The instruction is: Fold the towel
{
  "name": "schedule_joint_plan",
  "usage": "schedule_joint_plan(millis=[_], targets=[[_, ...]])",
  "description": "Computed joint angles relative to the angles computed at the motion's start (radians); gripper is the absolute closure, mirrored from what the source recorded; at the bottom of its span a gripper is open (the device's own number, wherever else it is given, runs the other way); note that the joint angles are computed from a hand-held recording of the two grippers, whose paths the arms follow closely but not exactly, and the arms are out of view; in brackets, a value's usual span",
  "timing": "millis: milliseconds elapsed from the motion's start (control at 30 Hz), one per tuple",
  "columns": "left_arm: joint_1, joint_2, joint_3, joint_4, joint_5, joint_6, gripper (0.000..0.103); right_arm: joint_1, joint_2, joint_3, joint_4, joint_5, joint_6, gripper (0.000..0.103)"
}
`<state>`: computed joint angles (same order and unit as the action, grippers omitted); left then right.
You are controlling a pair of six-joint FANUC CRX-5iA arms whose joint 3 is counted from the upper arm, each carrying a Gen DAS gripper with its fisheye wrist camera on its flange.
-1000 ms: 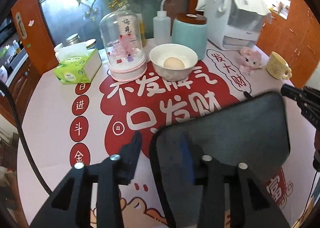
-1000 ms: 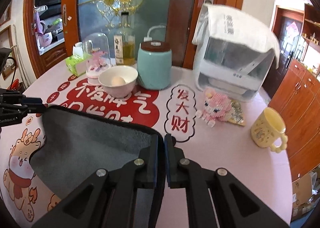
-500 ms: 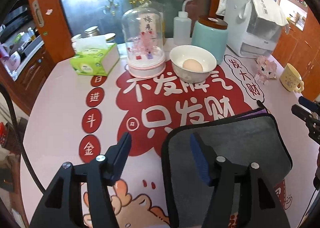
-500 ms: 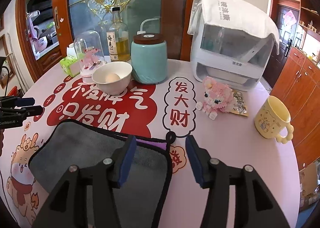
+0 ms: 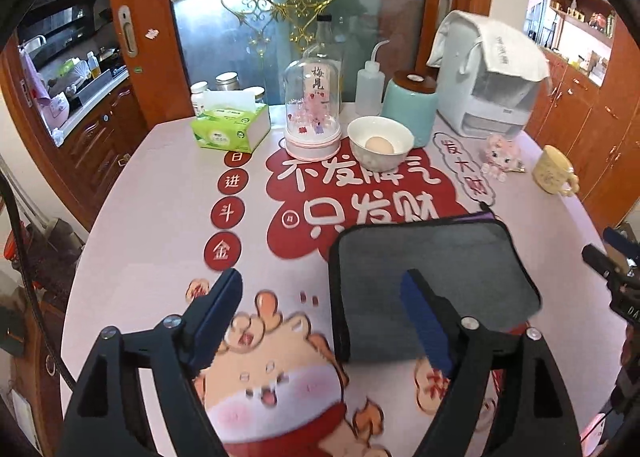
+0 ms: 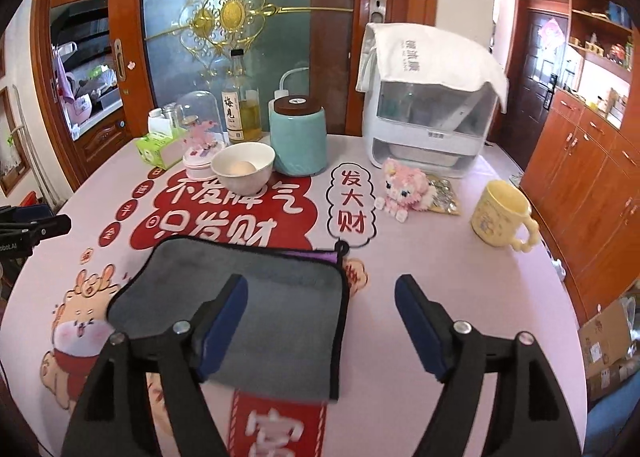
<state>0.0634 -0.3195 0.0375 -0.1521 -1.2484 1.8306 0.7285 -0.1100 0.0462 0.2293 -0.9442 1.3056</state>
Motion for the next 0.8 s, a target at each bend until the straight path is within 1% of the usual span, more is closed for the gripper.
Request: schedule_joint_plan(millis=[100,167,300,367,433,533,600,667,733,767,800], targets=[[-0.029,-0.07,-0.025,0.002,-0.031,0.028,0.018,0.046,-0.08,-0.072,0.042,-0.016,-0.068,0.019],[-0.051,-0.098,-0.03,-0.005,-0.055,0.036,0.018,0.081,-0.134,-0.119,0.069,-0.032,-0.11,0.016],[-0.173,-0.163,-0.022,-0.084,-0.124,0.103,0.017,0.163,-0.242,-0.207,0.12,-0.069,-0.201,0.014],[-0.237,-0.183,-0.016,-0.122,-0.156,0.142,0.016,0.211,-0.292,-0.243,0.146,-0.097,-0.251,0.012],[-0.322,-0.199,-0.006,-0.172,-0.197,0.197,0.016,0.255,-0.336,-0.272,0.164,-0.124,-0.291,0.01],[-0.419,-0.214,0.002,-0.219,-0.239,0.271,0.015,0.331,-0.403,-0.31,0.196,-0.172,-0.357,0.008],[-0.502,-0.22,0.01,-0.256,-0.277,0.346,0.015,0.39,-0.441,-0.332,0.228,-0.215,-0.407,0.007],[-0.566,-0.229,0.01,-0.281,-0.299,0.405,0.014,0.434,-0.469,-0.344,0.248,-0.249,-0.44,0.004],[-0.617,-0.229,0.012,-0.296,-0.325,0.452,0.011,0.486,-0.5,-0.356,0.269,-0.292,-0.481,0.002],[-0.658,-0.227,0.014,-0.314,-0.348,0.489,0.011,0.508,-0.511,-0.358,0.273,-0.312,-0.493,0.002],[-0.677,-0.226,0.015,-0.322,-0.36,0.507,0.01,0.532,-0.524,-0.362,0.277,-0.331,-0.507,0.001]])
